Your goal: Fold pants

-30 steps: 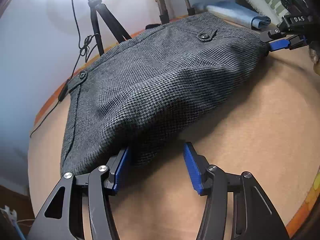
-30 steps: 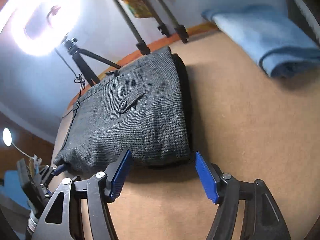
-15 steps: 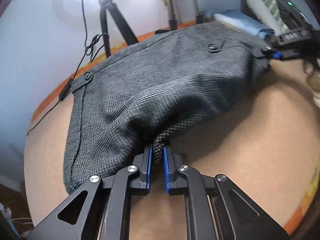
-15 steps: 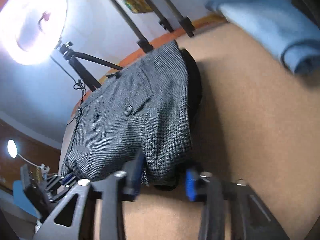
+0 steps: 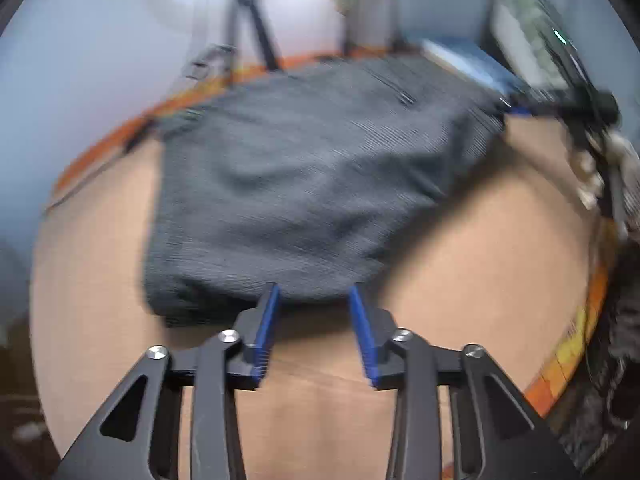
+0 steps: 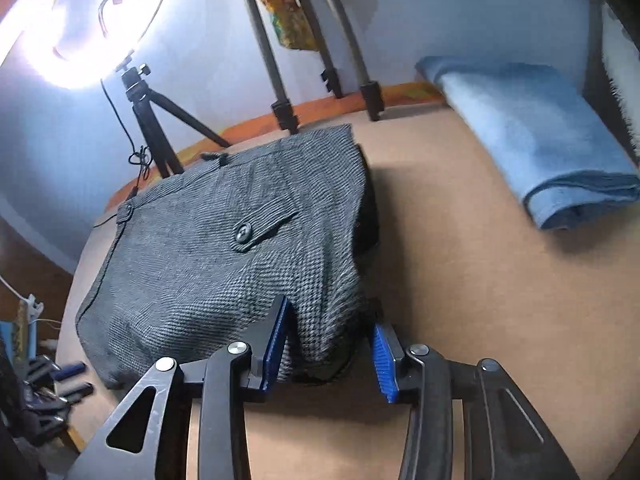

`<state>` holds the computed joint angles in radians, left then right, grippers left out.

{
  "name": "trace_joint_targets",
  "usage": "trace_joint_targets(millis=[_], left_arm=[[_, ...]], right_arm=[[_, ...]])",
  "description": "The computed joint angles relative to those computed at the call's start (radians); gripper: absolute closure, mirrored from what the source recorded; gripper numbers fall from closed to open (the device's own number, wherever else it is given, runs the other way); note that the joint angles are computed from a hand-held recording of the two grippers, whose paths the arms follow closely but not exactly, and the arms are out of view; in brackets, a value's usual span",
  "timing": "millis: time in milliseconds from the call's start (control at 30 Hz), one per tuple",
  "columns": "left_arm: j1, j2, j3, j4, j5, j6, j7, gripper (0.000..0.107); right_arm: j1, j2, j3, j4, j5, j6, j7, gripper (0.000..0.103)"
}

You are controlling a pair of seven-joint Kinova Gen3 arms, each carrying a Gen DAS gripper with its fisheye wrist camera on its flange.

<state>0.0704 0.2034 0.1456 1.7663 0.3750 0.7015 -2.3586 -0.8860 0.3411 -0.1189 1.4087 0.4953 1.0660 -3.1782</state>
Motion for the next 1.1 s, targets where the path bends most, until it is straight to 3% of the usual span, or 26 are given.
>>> trace_joint_targets(millis=[133, 267, 433, 533, 633, 800, 867, 933, 1100], left_arm=[[0.048, -0.006, -0.055, 0.012, 0.028, -0.109, 0.052, 0.07], [0.228, 0.032, -0.202, 0.022, -0.106, -0.244, 0.206, 0.07], [0.412, 0.117, -0.397, 0.005, -0.268, -0.254, 0.399, 0.07], [0.401, 0.104, -0.368, 0.023, -0.363, -0.281, 0.479, 0.07], [0.399, 0.062, -0.339, 0.049, -0.412, -0.321, 0.522, 0.07], [0.268, 0.027, -0.132, 0.051, -0.249, -0.358, 0.353, 0.066], [0.268, 0.046, -0.101, 0.032, -0.203, -0.352, 0.293, 0.066], [0.335, 0.081, -0.133, 0.006, -0.221, -0.35, 0.296, 0.066], [0.549, 0.199, -0.299, -0.061, -0.405, -0.337, 0.42, 0.065]], right_arm=[[-0.027, -0.021, 0.01, 0.015, 0.061, 0.014, -0.052, 0.055], [-0.025, -0.026, -0.004, 0.017, 0.09, -0.005, -0.058, 0.054], [-0.017, -0.017, -0.011, 0.009, 0.082, -0.019, -0.014, 0.054], [-0.015, -0.033, -0.005, 0.034, 0.08, -0.032, -0.039, 0.054], [0.004, -0.064, -0.009, 0.086, 0.069, -0.086, -0.08, 0.047], [0.028, -0.086, -0.028, 0.144, 0.035, -0.155, -0.132, 0.039], [0.041, -0.097, -0.034, 0.177, 0.012, -0.206, -0.154, 0.037], [0.048, -0.1, -0.036, 0.202, -0.006, -0.25, -0.176, 0.035], [0.052, -0.084, -0.033, 0.211, -0.015, -0.277, -0.18, 0.035]])
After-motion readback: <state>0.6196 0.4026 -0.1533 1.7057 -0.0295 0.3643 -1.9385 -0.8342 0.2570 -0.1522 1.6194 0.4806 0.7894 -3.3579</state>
